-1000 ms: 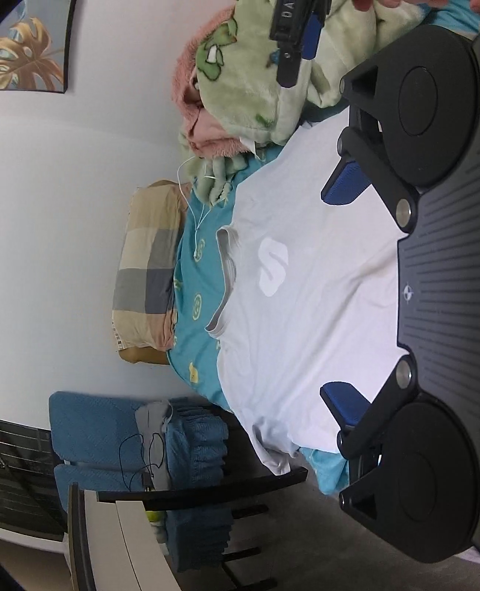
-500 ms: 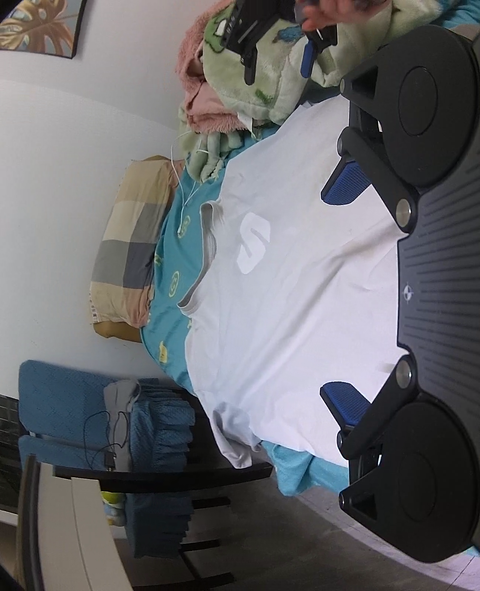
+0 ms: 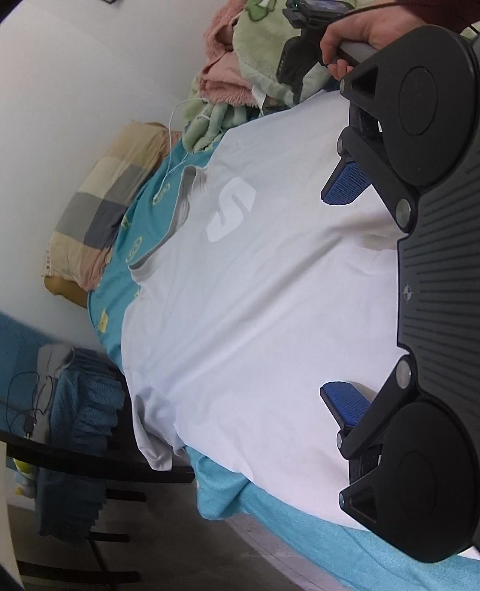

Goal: Fold clothes

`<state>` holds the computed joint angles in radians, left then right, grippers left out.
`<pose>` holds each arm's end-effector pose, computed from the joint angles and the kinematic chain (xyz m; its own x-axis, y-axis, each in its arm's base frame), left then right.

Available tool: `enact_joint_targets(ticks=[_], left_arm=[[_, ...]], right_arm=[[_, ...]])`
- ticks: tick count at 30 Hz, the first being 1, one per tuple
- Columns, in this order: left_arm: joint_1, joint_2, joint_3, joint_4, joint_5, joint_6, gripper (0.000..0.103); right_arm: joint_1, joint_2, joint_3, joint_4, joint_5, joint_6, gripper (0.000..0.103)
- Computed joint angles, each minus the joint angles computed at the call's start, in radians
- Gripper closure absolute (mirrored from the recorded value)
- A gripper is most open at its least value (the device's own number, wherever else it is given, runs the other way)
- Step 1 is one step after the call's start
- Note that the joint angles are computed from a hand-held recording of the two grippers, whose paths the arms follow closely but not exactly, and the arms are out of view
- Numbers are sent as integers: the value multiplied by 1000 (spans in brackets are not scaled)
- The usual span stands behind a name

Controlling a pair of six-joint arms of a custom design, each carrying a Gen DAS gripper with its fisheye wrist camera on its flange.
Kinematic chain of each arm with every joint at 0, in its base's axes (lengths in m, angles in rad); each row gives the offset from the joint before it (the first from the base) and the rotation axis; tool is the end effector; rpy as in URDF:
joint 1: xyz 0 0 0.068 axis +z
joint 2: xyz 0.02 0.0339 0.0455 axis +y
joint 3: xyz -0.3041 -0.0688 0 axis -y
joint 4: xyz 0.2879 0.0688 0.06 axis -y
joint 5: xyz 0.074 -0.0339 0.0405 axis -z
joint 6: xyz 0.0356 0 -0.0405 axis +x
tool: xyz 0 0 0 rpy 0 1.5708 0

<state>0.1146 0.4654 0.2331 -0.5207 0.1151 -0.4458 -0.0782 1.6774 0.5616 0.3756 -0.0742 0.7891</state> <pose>0.1217 0.0099 0.1673 -0.5999 -0.5002 -0.6245 -0.3203 0.8653 -0.3855 0.3129 -0.0219 0.1098 -0.4571 0.7458 -0.4847 0.4936 0.6660 0.5592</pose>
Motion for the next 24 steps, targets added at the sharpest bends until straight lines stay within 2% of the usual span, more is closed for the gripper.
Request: enact_joint_targets(ticks=[1,2,5,9,12,14,16,18,21,23,24], left_arm=[[18,1,0,1,8,2,0],[36,3,1,2,16,4,0],[94,-9,12,-9,54,-1,0],[190,-76,36,-63,112,26,0],[251,-119,55,-91,127,56,0],[287,-128,68,-99,140,70,0],[327,-132,74,-101,166,83,1],[349,-130,76,-101,181,94,1],[341,-126,71,-96,169,133,2],[303,-124,63,-81,135,142,2],[287,-121,60,-74,126,146,2]], right_arm=[[19,8,-4,21,26,0,71],[42,-2,-12,29,58,-17,90],[120,-51,-44,67,175,-97,91],[268,-168,-110,176,381,-329,91],[443,-210,-171,353,498,-673,91],[565,-199,-208,456,497,-934,91],[670,-183,-215,428,474,-1065,91],[740,-155,-208,342,464,-1051,91],[748,-118,-160,176,402,-918,84],[737,-197,-183,92,339,-839,59],[731,-238,-195,50,305,-801,53]])
